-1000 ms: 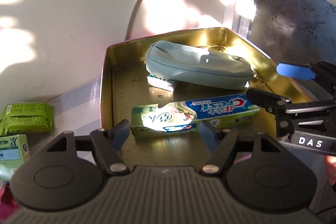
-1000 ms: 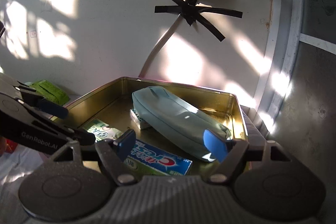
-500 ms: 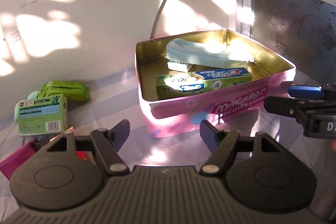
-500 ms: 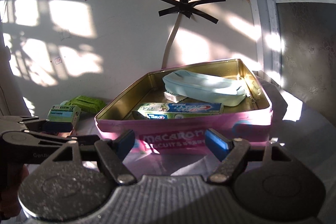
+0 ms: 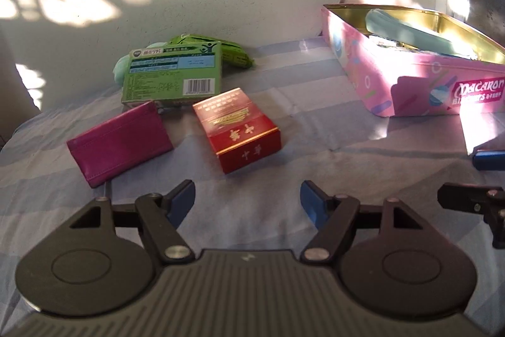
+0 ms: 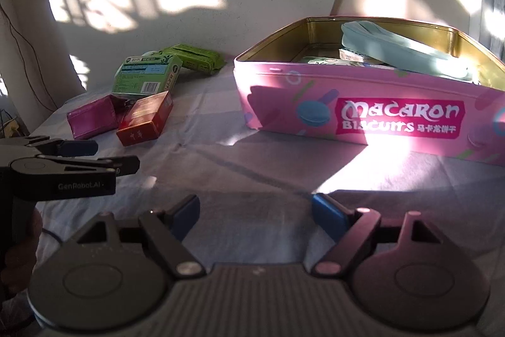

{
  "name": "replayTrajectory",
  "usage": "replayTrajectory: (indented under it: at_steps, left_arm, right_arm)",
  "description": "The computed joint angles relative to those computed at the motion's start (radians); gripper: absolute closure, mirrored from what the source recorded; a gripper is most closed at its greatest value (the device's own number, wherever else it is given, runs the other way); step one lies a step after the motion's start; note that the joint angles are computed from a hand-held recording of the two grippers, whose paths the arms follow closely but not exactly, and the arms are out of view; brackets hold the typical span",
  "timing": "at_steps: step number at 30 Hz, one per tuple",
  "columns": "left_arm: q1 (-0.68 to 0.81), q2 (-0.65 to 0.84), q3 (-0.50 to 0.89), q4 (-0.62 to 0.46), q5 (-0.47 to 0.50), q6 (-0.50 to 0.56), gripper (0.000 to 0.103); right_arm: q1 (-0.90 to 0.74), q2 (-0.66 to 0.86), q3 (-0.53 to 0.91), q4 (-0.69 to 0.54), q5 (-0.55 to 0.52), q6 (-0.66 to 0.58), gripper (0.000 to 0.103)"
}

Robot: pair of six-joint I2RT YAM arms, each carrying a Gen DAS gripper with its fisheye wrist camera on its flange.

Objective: Organize objects
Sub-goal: 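Withdraw the left gripper and approach the red box with the right gripper, then grasp the red box with the right gripper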

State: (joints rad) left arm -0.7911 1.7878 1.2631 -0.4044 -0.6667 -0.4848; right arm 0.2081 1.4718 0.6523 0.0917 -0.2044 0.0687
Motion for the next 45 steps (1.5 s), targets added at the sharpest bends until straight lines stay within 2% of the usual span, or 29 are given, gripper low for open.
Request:
replayTrajectory:
  at_steps: [12,17,21,26,28,29,30,31,36,40,42,45]
  left_arm:
    - [0.067,-0.122,-0.176,0.082,0.0,-0.011,0.027]
    - [0.172,-0.201,-0.265,0.094,0.005,-0.083,0.027]
    - [0.245,-0.267,-0.37,0.194,0.042,-0.147,0.025]
    - [0.258,-0.255,-0.365,0.219,0.061,-0.137,0.022]
    - [0.261,-0.261,-0.373,0.231,0.068,-0.14,0.022]
    - [0.263,-0.265,-0.378,0.238,0.073,-0.14,0.022]
    - [0.266,-0.266,-0.383,0.245,0.077,-0.139,0.022]
    - [0.265,-0.266,-0.383,0.246,0.078,-0.139,0.021]
    - [0.269,-0.272,-0.389,0.254,0.087,-0.135,0.02]
    - [0.269,-0.274,-0.392,0.26,0.094,-0.128,0.02]
    - [0.265,-0.281,-0.401,0.274,0.106,-0.114,0.021]
    - [0.226,-0.282,-0.41,0.317,0.103,-0.055,0.023]
  right_arm:
    - [0.161,0.047,0.063,-0.029,0.091,-0.014,0.021]
    - [0.234,0.112,0.13,-0.036,0.113,-0.054,0.019]
    - [0.293,0.251,0.267,-0.034,0.119,-0.087,0.017]
    - [0.329,0.465,0.528,-0.073,0.166,-0.051,0.015]
    - [0.333,0.52,0.595,-0.078,0.179,-0.046,0.017]
    - [0.336,0.535,0.612,-0.073,0.184,-0.051,0.024]
    - [0.335,0.537,0.613,-0.063,0.176,-0.06,0.03]
    - [0.332,0.53,0.604,-0.057,0.162,-0.068,0.042]
    - [0.305,0.411,0.455,-0.043,0.106,-0.142,0.042]
    - [0.207,0.22,0.245,-0.055,-0.063,-0.296,0.041]
    - [0.133,0.127,0.175,-0.127,-0.137,-0.396,0.042]
    - [0.036,-0.02,0.051,-0.143,-0.113,-0.485,0.039]
